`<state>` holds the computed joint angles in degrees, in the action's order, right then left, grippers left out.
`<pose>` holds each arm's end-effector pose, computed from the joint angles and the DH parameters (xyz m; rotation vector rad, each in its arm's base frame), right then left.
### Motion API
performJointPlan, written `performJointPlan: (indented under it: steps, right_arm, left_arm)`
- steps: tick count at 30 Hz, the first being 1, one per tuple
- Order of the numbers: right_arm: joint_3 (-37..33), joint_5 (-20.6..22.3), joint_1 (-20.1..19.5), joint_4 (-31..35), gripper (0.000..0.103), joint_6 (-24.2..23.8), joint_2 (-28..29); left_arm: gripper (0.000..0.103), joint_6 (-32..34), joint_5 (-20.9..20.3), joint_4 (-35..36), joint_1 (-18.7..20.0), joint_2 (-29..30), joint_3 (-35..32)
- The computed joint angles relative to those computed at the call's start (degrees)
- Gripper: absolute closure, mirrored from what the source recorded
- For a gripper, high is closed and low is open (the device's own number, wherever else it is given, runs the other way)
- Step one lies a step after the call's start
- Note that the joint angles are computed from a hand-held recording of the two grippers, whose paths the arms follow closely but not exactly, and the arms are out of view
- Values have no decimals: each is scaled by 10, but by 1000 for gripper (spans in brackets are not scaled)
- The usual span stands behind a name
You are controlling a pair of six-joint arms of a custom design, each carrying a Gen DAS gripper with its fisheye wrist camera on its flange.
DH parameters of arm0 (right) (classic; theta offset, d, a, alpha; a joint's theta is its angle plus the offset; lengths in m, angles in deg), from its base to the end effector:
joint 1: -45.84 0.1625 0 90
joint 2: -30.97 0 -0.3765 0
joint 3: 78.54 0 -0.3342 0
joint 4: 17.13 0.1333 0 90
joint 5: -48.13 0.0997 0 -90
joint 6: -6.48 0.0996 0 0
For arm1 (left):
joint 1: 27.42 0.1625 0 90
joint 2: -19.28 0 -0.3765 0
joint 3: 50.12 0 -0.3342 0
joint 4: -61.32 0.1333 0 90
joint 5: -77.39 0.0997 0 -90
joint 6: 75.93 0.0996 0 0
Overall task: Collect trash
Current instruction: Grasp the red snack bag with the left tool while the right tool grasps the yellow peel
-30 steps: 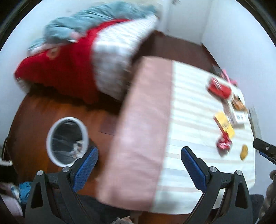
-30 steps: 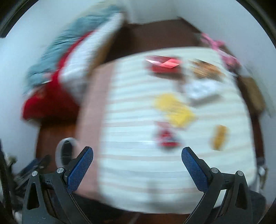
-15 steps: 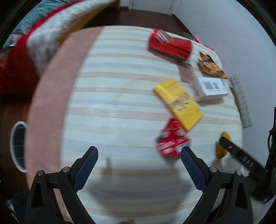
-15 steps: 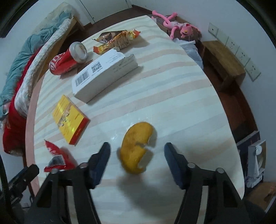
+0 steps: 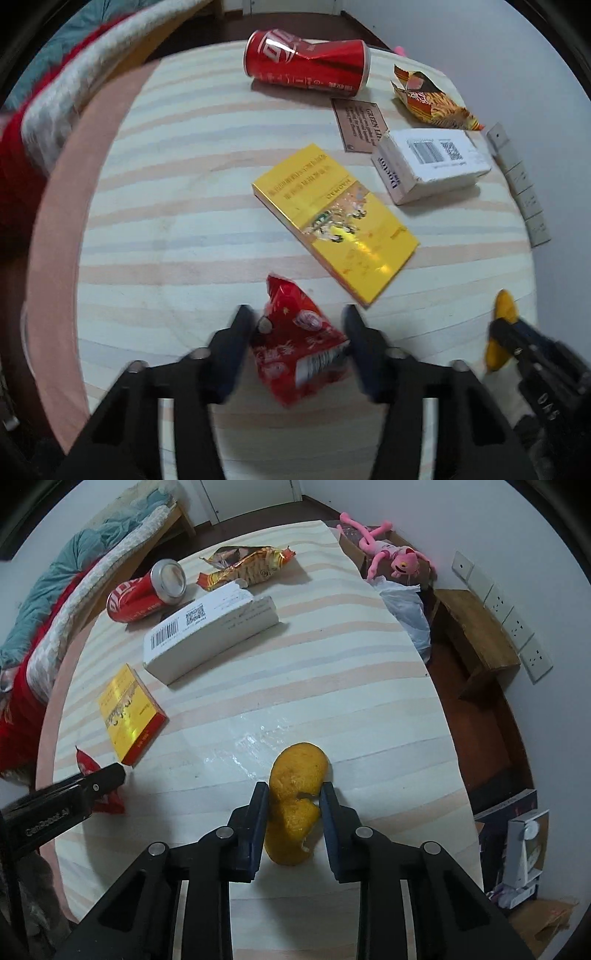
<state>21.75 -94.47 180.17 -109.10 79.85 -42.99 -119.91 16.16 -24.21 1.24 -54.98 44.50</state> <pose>0.3668 -0.2979 0.2799 -0.3290 -2.2199 0.6947 -0.3249 -0.3841 0.2875 0.5159 2.4455 -0.1756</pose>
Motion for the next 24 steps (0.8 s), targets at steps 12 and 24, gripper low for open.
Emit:
performJointPlan:
  steps: [12,24]
  right_arm:
    - [-45,0,14,60,77,14,38]
    - [-177,-12,97,43,77,-44,135]
  left_arm:
    - [74,-18,40,33,-25,-31,7]
    - [74,-53,114,175,-91,-134,-93]
